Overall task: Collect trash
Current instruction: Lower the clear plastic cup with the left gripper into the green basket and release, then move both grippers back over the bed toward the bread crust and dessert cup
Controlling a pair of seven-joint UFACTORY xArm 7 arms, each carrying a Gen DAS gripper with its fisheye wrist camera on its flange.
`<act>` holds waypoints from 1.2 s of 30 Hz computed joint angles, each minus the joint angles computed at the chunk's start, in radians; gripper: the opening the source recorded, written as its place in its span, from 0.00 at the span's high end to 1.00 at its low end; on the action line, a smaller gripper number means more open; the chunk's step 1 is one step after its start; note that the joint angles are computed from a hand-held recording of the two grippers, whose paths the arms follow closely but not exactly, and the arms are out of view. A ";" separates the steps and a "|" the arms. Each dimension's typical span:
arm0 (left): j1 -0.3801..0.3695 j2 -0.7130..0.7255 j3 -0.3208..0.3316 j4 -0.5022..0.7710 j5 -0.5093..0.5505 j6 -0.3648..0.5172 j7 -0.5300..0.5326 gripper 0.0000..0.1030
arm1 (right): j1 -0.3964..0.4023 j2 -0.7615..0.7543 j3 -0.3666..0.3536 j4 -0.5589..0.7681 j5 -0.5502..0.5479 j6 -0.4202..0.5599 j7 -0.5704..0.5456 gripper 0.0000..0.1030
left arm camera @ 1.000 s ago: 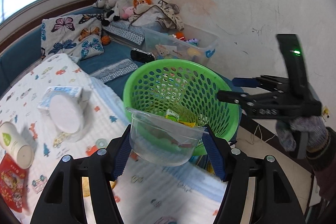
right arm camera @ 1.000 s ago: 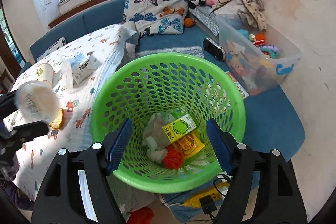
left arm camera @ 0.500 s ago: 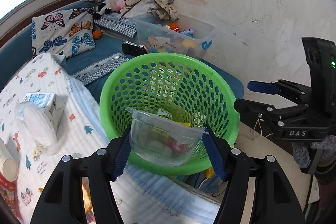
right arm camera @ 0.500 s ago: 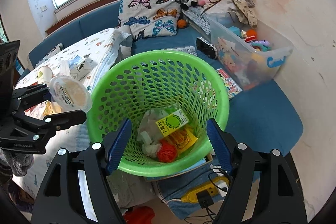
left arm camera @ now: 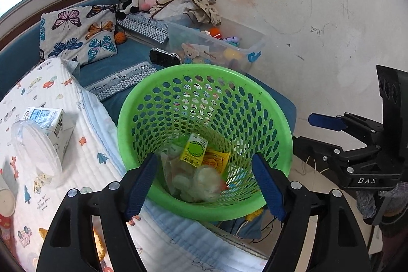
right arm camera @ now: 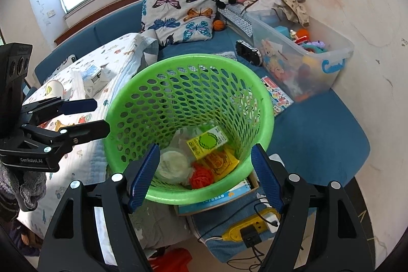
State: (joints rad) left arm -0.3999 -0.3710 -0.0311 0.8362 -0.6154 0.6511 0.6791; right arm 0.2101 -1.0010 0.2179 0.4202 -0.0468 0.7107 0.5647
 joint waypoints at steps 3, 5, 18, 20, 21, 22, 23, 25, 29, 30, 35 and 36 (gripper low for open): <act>0.006 -0.032 0.007 -0.019 -0.001 -0.010 0.000 0.28 | 0.009 0.004 0.004 0.002 0.004 -0.007 0.002 0.28; 0.014 -0.061 0.014 -0.037 0.009 -0.016 -0.001 0.28 | 0.018 0.008 0.010 0.005 0.008 -0.013 0.006 0.28; 0.096 -0.267 0.102 -0.180 0.136 -0.045 -0.038 0.27 | 0.072 0.093 0.062 0.062 0.011 -0.074 0.042 0.27; 0.114 -0.290 0.121 -0.199 0.155 -0.048 -0.042 0.27 | 0.080 0.118 0.071 0.077 0.007 -0.086 0.046 0.27; 0.123 -0.303 0.134 -0.207 0.164 -0.046 -0.039 0.26 | 0.083 0.125 0.073 0.083 0.005 -0.087 0.047 0.27; 0.131 -0.311 0.141 -0.215 0.173 -0.049 -0.039 0.25 | 0.088 0.139 0.077 0.091 0.003 -0.094 0.049 0.26; 0.142 -0.320 0.144 -0.224 0.186 -0.055 -0.038 0.24 | 0.094 0.144 0.079 0.093 0.003 -0.098 0.050 0.26; 0.157 -0.338 0.162 -0.239 0.205 -0.055 -0.031 0.21 | 0.102 0.170 0.086 0.106 0.000 -0.111 0.053 0.25; 0.189 -0.355 0.200 -0.259 0.231 -0.053 -0.010 0.16 | 0.115 0.205 0.093 0.127 -0.006 -0.126 0.059 0.25; 0.193 -0.356 0.210 -0.261 0.233 -0.051 -0.002 0.14 | 0.117 0.217 0.095 0.134 -0.009 -0.131 0.060 0.25; 0.224 -0.333 0.245 -0.263 0.240 -0.017 0.035 0.11 | 0.130 0.250 0.094 0.152 -0.015 -0.144 0.060 0.24; 0.233 -0.326 0.246 -0.265 0.242 -0.017 0.041 0.11 | 0.133 0.256 0.095 0.154 -0.016 -0.146 0.061 0.24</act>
State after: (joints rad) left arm -0.1673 -0.6974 0.2154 0.5707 -0.3739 0.6345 0.7204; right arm 0.3429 -0.7452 0.3133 0.5744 -0.0624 0.5648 0.6260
